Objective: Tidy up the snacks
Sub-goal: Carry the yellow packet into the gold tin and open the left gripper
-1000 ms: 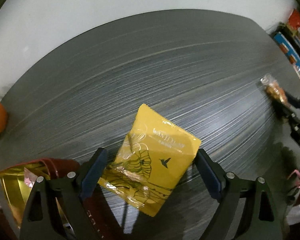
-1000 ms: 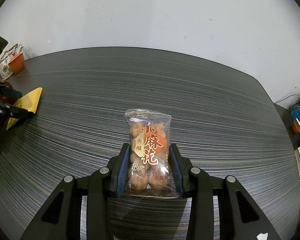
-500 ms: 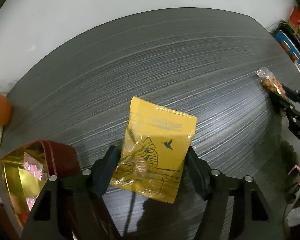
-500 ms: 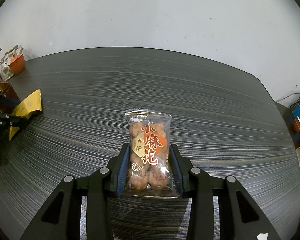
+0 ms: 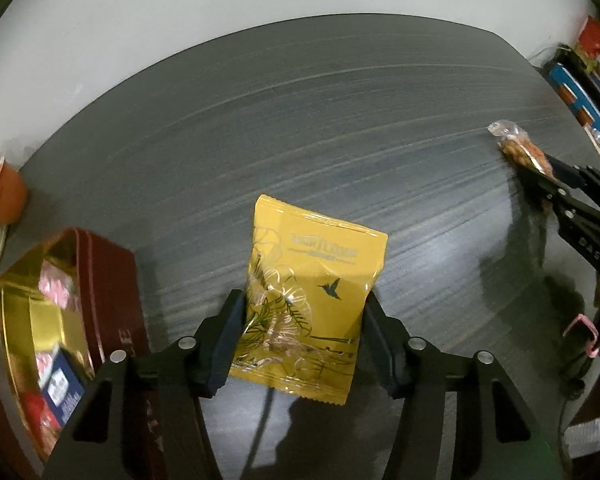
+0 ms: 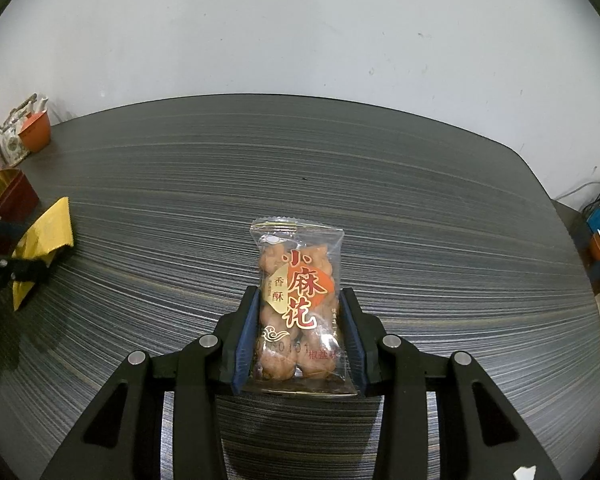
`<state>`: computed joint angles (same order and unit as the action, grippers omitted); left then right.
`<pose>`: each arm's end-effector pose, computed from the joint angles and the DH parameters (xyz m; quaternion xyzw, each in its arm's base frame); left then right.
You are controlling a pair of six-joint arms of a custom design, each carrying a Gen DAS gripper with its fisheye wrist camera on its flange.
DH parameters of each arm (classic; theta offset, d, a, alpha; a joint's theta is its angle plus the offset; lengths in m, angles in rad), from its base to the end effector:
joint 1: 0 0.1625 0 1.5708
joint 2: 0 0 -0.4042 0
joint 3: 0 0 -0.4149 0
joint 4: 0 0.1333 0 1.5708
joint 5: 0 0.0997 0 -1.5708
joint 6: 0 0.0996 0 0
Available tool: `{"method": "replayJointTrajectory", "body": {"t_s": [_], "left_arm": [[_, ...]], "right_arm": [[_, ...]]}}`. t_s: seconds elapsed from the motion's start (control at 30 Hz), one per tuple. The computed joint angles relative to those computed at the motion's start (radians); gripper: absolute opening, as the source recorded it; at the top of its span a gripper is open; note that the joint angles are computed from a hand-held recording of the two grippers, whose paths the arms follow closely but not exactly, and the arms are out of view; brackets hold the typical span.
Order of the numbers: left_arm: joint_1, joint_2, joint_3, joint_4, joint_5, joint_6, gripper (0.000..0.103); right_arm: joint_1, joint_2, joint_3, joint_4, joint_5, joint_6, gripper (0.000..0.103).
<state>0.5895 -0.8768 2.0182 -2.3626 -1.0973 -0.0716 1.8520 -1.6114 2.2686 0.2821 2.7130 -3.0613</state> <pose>-0.3117 -0.4235 -0.0215 0.4572 0.8420 0.0301 0.2846 0.1121 -0.2341 0.2206 -0.0868 -0.8125 0.3494 0.4585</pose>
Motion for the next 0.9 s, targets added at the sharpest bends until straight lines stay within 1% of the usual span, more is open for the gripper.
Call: {"method": "replayJointTrajectory", "body": {"t_s": [0.17, 0.23, 0.37, 0.47, 0.6, 0.7, 0.83, 0.9], "left_arm": [[-0.007, -0.033, 0.020, 0.017, -0.015, -0.045, 0.058], [-0.013, -0.041, 0.021, 0.017, -0.001, -0.047, 0.058], [-0.020, -0.059, 0.020, 0.021, -0.001, -0.051, 0.058], [-0.057, -0.097, 0.059, 0.018, -0.001, -0.090, 0.058], [-0.076, -0.137, 0.066, 0.037, -0.003, -0.119, 0.058], [-0.082, -0.179, 0.063, 0.061, 0.015, -0.134, 0.058], [-0.087, -0.236, 0.085, 0.057, 0.037, -0.150, 0.058], [-0.069, -0.264, 0.083, 0.060, 0.049, -0.139, 0.058]], "right_arm": [[0.001, -0.002, -0.001, 0.004, 0.000, 0.003, 0.036], [0.001, -0.002, -0.002, 0.006, -0.001, 0.006, 0.036], [-0.002, -0.008, -0.001, 0.007, -0.007, 0.004, 0.036], [0.002, -0.010, 0.000, 0.017, -0.008, 0.017, 0.036], [0.004, -0.010, -0.001, 0.021, -0.007, 0.022, 0.036], [0.002, -0.012, 0.000, 0.019, -0.009, 0.019, 0.036], [0.009, -0.006, -0.005, 0.031, -0.004, 0.033, 0.036], [0.009, -0.006, -0.005, 0.030, -0.004, 0.032, 0.036]]}}
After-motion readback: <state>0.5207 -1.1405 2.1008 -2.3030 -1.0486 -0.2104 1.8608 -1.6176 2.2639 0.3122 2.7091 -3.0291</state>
